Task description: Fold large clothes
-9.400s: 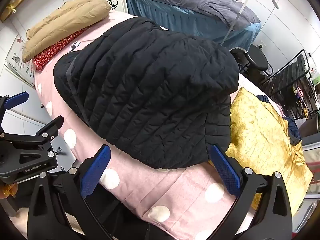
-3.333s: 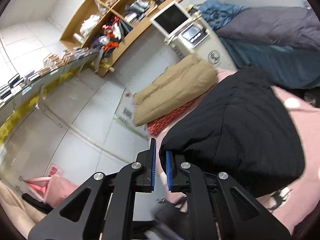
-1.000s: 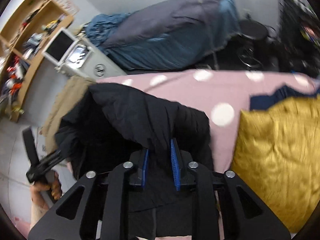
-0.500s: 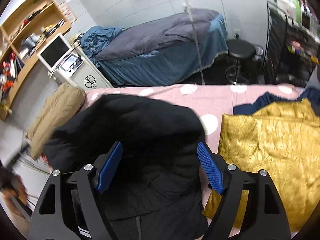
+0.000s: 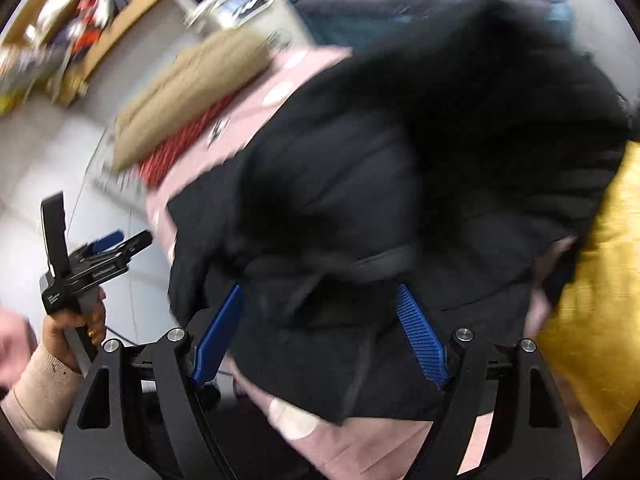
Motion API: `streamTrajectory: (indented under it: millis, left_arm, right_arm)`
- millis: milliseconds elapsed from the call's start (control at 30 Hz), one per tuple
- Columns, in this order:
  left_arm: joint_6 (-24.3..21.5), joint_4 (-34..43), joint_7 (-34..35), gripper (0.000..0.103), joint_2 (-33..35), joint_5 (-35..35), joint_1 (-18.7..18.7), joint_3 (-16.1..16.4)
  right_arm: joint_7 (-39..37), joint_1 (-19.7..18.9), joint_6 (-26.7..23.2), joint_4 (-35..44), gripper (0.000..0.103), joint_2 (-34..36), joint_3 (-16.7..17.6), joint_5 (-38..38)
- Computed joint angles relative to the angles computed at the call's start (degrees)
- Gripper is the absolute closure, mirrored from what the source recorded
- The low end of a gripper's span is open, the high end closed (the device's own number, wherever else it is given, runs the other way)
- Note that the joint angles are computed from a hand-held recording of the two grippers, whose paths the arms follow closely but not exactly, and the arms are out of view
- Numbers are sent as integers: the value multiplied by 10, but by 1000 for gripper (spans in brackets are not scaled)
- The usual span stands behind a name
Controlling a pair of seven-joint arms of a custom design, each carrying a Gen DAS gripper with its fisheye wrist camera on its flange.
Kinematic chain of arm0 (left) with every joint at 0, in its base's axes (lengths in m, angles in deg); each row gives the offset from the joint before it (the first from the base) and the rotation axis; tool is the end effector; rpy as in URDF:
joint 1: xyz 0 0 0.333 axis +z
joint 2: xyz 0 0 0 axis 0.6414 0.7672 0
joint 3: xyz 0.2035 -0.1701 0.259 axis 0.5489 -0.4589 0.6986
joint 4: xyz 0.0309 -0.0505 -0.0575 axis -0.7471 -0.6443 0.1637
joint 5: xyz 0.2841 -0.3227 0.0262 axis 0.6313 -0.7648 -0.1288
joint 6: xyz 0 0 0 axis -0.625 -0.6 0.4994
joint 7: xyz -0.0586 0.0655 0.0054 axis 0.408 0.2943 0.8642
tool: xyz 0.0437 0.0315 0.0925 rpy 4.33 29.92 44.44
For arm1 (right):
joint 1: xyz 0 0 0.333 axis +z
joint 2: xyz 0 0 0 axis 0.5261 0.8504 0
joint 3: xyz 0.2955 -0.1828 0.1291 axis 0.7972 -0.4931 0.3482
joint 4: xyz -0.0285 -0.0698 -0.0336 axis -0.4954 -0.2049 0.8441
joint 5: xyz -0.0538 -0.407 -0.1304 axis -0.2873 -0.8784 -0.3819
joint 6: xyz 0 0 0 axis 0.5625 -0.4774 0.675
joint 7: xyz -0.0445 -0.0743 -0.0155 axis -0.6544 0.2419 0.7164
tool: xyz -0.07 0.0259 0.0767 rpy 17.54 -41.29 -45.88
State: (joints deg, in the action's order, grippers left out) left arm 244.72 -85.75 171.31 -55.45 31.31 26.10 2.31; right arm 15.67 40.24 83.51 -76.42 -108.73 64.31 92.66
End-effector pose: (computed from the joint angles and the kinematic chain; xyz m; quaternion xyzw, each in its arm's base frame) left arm 0.4775 -0.2318 0.4635 -0.5118 0.8156 -0.1954 0.1860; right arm 0.3575 0.0377 0.4649 -0.5229 0.7936 -0.0420 0.3082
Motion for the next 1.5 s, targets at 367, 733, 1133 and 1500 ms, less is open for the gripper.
streamTrajectory:
  millis: [367, 733, 1133, 1500]
  left_arm:
    - [-95, -57, 194, 7, -12, -298, -41, 81]
    - [-39, -16, 305, 7, 47, -382, 15, 51]
    - [-95, 19, 371, 8, 104, -606, 85, 40]
    - [-51, 141, 374, 90, 146, -516, 61, -18]
  right_arm:
    - [93, -7, 17, 129, 74, 237, 64, -113]
    - [149, -46, 16, 477, 89, 448, -9, -343]
    - [205, -28, -47, 491, 44, 449, -38, -219]
    - [162, -120, -9, 210, 39, 158, 10, -283]
